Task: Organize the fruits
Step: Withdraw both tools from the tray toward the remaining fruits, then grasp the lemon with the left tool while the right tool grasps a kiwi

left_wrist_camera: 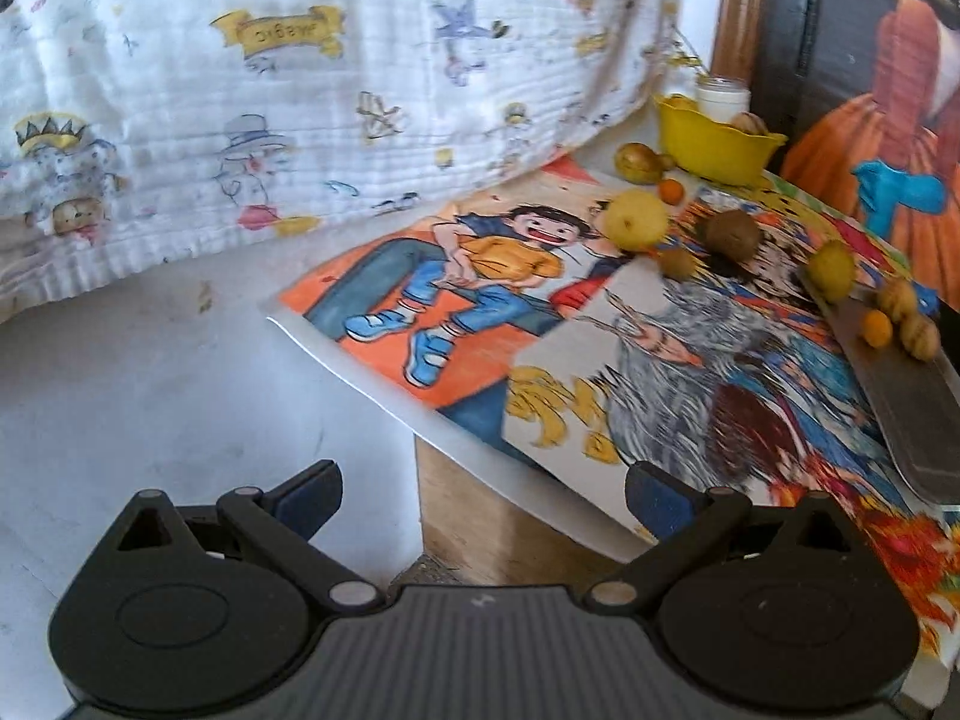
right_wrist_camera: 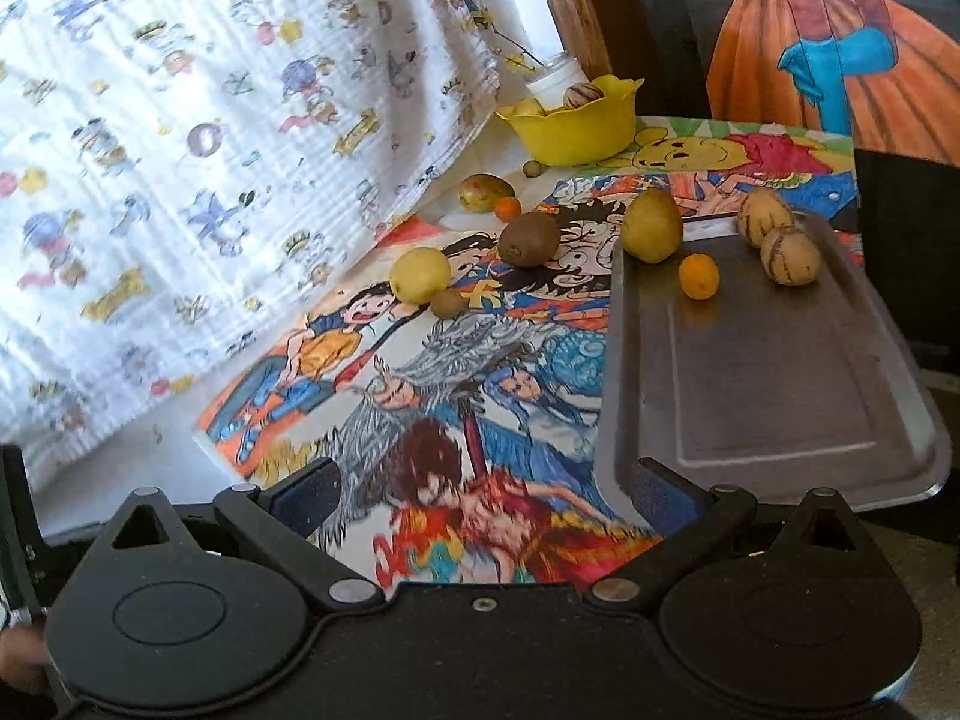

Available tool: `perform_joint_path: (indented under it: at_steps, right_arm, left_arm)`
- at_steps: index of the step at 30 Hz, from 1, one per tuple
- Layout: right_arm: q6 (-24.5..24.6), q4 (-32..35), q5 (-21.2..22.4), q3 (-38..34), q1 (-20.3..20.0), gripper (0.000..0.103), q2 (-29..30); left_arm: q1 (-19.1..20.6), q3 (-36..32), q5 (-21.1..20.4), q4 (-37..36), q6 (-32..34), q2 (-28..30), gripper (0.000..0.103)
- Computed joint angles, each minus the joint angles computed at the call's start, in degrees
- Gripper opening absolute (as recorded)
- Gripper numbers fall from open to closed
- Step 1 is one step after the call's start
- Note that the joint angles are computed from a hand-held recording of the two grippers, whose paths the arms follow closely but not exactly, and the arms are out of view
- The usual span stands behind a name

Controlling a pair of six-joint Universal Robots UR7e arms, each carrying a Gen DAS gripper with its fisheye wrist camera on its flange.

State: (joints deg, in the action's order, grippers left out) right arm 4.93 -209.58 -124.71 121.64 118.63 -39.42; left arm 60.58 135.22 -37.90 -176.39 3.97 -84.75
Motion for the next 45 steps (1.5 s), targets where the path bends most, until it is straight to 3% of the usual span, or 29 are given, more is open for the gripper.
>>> perform_joint_path:
  at_steps: [2,8,12,26,32,37,45]
  right_arm:
    - [-1.7,2.1,1.1,-1.6,-0.5,0.102,-0.5]
    - [-13.7,6.2,0.8,-8.6,-0.2,0.102,-1.2]
    - [-17.5,6.9,3.0,-11.7,-1.0,0.102,-1.5]
    - [-21.9,11.5,7.2,-26.4,-5.0,0.102,3.7]
    - [-27.7,5.9,3.0,-30.8,-7.0,0.102,9.1]
    - [-23.1,9.1,3.9,-32.1,-10.1,0.102,10.2]
    - [-18.9,12.5,6.8,-33.0,-13.6,0.102,10.7]
  left_arm:
    - [0.9,-1.3,-0.1,-0.8,0.7,1.2,0.103]
    - [2.4,-6.1,0.1,-3.2,3.8,5.1,0.103]
    - [2.9,-9.4,0.7,-4.9,5.0,7.6,0.103]
    - [3.3,-19.8,-1.3,-12.6,17.1,16.5,0.103]
    - [5.6,-25.0,-6.0,-9.8,16.1,20.1,0.103]
    - [8.0,-28.5,-12.8,-8.1,14.8,22.8,0.103]
    - [10.0,-32.9,-18.1,-5.9,14.9,26.8,0.103]
